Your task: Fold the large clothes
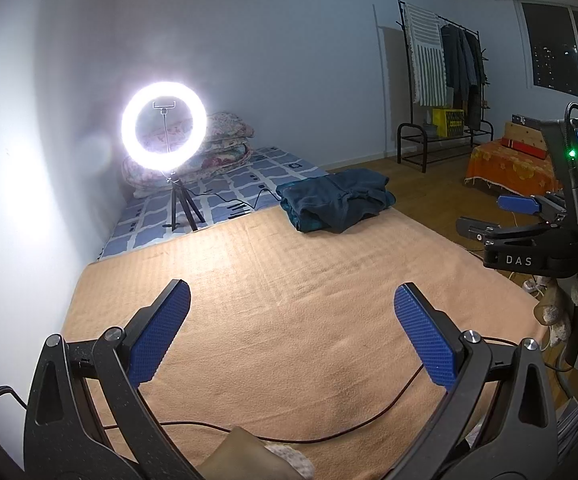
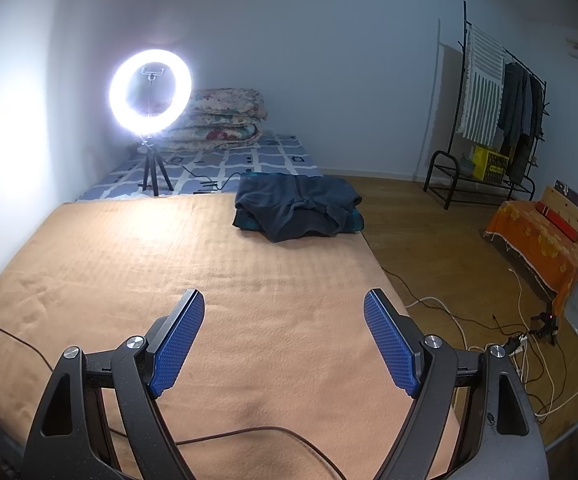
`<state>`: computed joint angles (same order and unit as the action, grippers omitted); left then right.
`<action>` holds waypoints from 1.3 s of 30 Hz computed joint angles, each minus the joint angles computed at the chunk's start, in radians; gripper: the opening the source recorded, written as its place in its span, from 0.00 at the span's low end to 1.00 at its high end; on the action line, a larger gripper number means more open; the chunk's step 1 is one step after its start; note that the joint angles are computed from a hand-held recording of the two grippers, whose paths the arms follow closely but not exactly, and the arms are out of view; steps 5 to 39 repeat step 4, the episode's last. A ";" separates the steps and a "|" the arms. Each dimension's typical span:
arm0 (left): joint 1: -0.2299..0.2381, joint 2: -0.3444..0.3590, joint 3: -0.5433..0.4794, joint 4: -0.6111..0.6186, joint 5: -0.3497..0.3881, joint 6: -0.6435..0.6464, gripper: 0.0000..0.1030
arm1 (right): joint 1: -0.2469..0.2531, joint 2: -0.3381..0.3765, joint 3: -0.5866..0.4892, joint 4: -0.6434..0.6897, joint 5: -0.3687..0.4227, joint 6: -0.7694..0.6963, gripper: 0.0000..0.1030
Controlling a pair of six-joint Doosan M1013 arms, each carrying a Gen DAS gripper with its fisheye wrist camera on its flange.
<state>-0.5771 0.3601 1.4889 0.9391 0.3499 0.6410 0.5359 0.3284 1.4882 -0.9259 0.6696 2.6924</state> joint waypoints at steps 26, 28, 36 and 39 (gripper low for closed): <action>-0.002 -0.002 0.003 0.061 0.005 -0.056 1.00 | 0.001 0.000 -0.001 0.001 0.002 0.000 0.80; -0.002 -0.002 0.003 0.061 0.005 -0.056 1.00 | 0.001 0.000 -0.001 0.001 0.002 0.000 0.80; -0.002 -0.002 0.003 0.061 0.005 -0.056 1.00 | 0.001 0.000 -0.001 0.001 0.002 0.000 0.80; -0.002 -0.002 0.003 0.061 0.005 -0.056 1.00 | 0.001 0.000 -0.001 0.001 0.002 0.000 0.80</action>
